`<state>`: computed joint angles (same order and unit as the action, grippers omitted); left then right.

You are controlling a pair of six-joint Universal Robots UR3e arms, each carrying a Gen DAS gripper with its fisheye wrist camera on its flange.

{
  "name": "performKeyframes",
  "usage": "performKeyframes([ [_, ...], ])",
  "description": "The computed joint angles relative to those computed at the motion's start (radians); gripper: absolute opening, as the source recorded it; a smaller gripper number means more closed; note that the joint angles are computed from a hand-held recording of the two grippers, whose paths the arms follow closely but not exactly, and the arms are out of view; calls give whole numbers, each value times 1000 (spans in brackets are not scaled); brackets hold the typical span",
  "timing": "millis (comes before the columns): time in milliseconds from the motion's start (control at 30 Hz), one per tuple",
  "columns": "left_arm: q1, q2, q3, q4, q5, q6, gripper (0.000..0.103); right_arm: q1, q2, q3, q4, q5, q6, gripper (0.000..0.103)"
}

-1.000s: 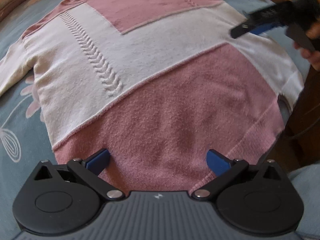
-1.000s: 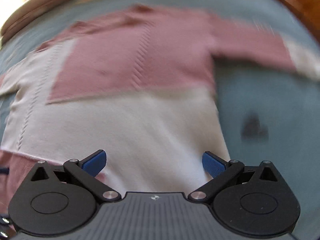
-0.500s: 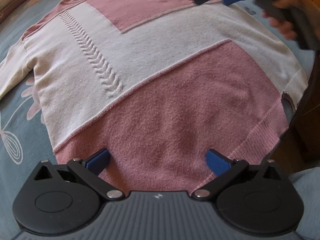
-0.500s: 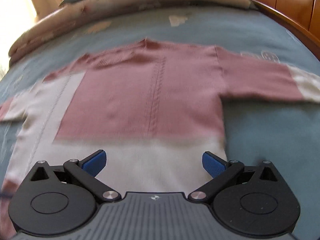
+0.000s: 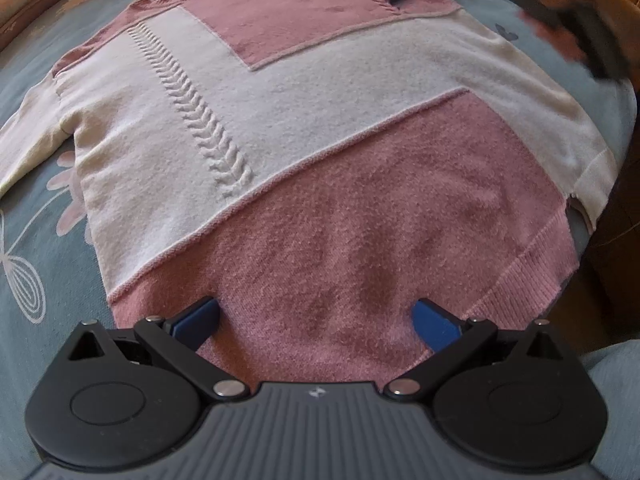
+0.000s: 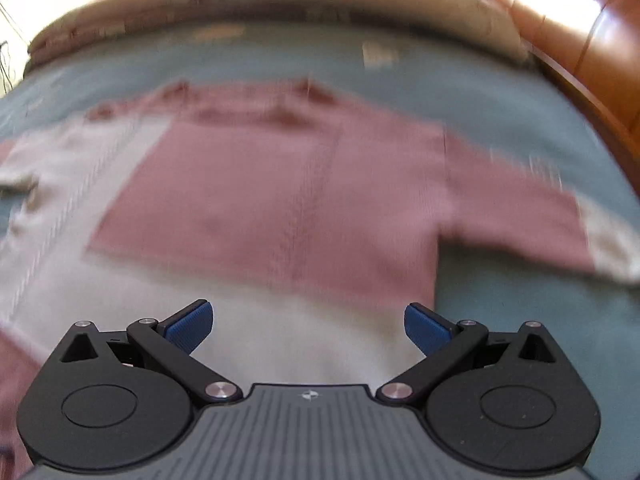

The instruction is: Fold clothes

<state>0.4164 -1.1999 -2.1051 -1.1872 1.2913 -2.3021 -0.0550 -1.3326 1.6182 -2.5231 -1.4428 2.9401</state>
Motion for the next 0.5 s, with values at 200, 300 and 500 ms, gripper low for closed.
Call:
performKeyframes([
  [200, -9, -16, 20, -3, -3, -3, 102, 25, 325, -361, 76, -69, 90, 103],
  [300, -6, -8, 17, -5, -6, -1, 102, -14, 281, -267, 18, -7, 116, 103],
  [500, -21, -18, 31, 1, -1, -22, 102, 0, 271, -245, 13, -26, 73, 103],
])
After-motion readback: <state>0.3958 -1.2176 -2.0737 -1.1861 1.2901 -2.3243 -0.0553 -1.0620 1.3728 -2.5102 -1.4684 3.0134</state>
